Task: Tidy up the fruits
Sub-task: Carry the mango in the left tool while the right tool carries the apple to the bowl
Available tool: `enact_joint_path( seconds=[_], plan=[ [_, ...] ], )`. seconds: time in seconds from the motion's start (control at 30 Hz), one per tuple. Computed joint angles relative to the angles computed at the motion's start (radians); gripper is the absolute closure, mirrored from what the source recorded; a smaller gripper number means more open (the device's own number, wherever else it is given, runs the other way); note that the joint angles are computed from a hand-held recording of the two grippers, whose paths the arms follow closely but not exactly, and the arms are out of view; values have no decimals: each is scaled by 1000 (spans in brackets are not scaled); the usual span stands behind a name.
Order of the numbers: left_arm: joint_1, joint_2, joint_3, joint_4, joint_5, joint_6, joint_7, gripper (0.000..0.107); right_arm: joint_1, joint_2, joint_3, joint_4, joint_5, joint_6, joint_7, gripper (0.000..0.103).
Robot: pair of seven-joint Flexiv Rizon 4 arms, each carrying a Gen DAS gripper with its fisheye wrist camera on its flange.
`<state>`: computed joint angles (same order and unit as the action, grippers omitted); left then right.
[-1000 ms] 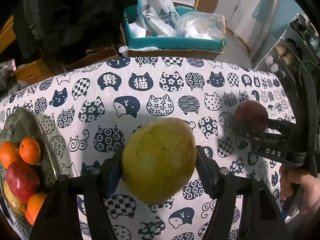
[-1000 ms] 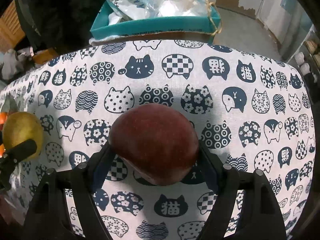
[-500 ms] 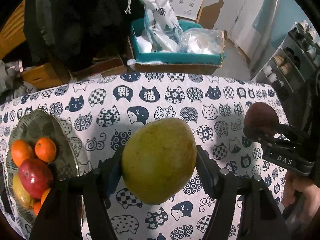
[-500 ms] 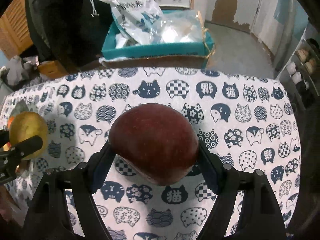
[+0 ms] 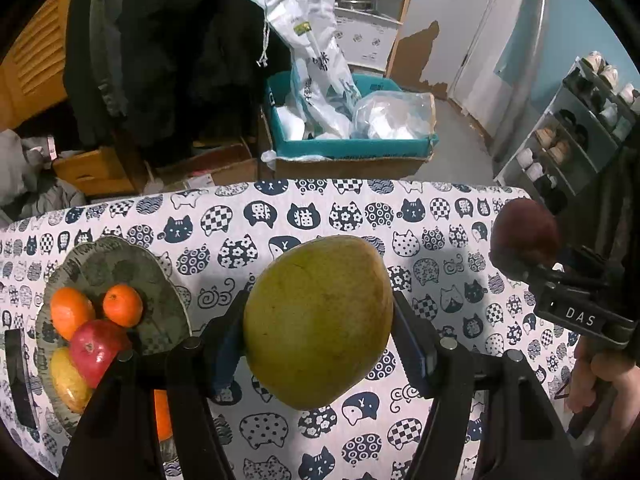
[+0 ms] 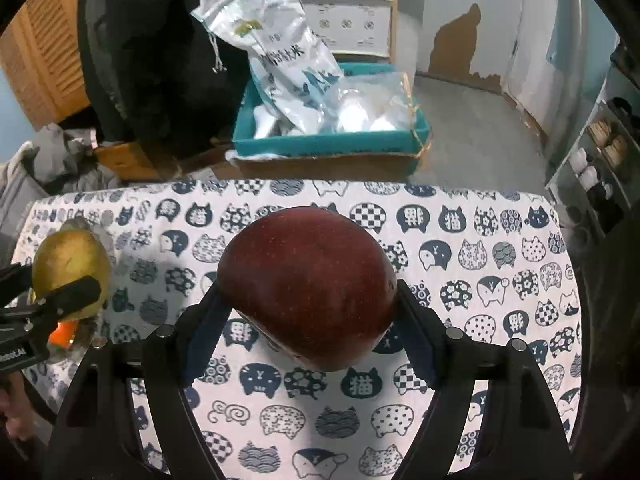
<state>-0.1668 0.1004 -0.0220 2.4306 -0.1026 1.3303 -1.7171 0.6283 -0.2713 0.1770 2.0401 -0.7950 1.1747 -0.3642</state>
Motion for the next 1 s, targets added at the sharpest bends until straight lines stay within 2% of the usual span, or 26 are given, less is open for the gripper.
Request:
enact_joint_path(
  seconds=[0.5, 1.0],
  plan=[
    [7, 167, 25, 56, -18, -18, 35, 38, 19, 51, 25, -26, -54, 17, 13, 24],
    [69, 334, 50, 111, 12, -65, 56, 38, 71, 31, 46, -97, -64, 25, -28, 24]
  ],
)
